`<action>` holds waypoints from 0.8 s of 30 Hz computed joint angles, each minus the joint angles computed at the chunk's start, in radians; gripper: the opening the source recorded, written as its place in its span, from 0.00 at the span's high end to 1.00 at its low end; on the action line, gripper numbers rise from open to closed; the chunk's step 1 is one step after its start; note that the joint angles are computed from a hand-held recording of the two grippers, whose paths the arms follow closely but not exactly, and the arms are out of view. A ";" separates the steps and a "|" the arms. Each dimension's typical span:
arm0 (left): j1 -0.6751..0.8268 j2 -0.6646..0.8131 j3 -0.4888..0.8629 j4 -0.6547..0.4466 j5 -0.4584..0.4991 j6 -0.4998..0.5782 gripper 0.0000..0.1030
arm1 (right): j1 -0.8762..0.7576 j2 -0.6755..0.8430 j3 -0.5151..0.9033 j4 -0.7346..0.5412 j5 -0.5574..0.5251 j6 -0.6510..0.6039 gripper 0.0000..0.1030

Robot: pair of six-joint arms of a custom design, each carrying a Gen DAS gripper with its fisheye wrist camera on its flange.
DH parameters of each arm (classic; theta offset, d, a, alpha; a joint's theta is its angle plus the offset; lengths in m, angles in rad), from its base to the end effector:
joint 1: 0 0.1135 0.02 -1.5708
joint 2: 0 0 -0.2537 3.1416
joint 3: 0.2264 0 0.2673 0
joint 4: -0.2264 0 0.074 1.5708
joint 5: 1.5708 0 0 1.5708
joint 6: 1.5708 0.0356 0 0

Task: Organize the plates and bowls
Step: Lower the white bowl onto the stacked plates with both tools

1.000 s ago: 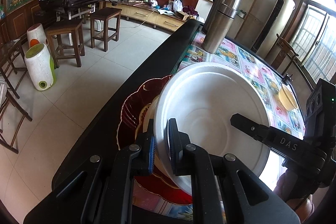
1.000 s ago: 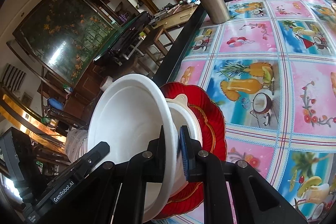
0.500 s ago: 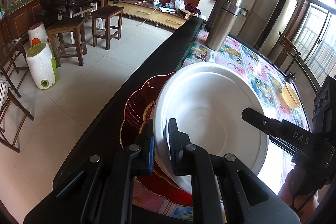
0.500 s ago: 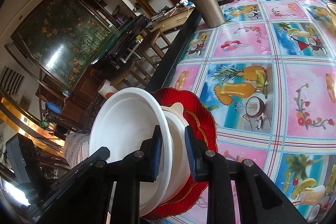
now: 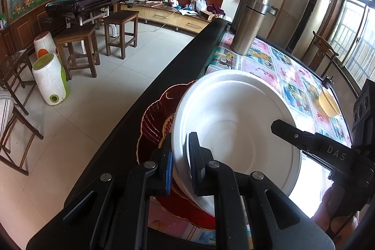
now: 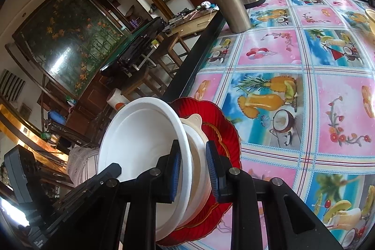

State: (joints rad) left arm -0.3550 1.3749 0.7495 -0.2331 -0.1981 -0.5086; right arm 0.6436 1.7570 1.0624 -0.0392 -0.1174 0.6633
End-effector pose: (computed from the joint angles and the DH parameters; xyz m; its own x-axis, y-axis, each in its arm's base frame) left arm 0.2726 -0.0936 0.1761 -0.7271 -0.2396 -0.6434 -0.1532 0.9701 -0.1882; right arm 0.3068 0.2354 0.1690 -0.8319 0.1404 -0.5369 -0.1946 0.8323 0.5191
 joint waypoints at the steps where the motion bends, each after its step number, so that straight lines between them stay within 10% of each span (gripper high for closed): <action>1: -0.005 0.000 0.002 -0.002 -0.007 0.000 0.89 | -0.001 0.002 0.000 0.000 -0.001 0.001 0.76; 9: -0.014 -0.013 -0.004 -0.006 -0.028 0.000 0.88 | 0.001 0.006 -0.001 0.000 0.001 0.006 0.76; 24: -0.062 -0.099 -0.040 -0.002 -0.262 0.002 0.52 | -0.014 0.008 -0.019 0.012 0.002 0.025 0.76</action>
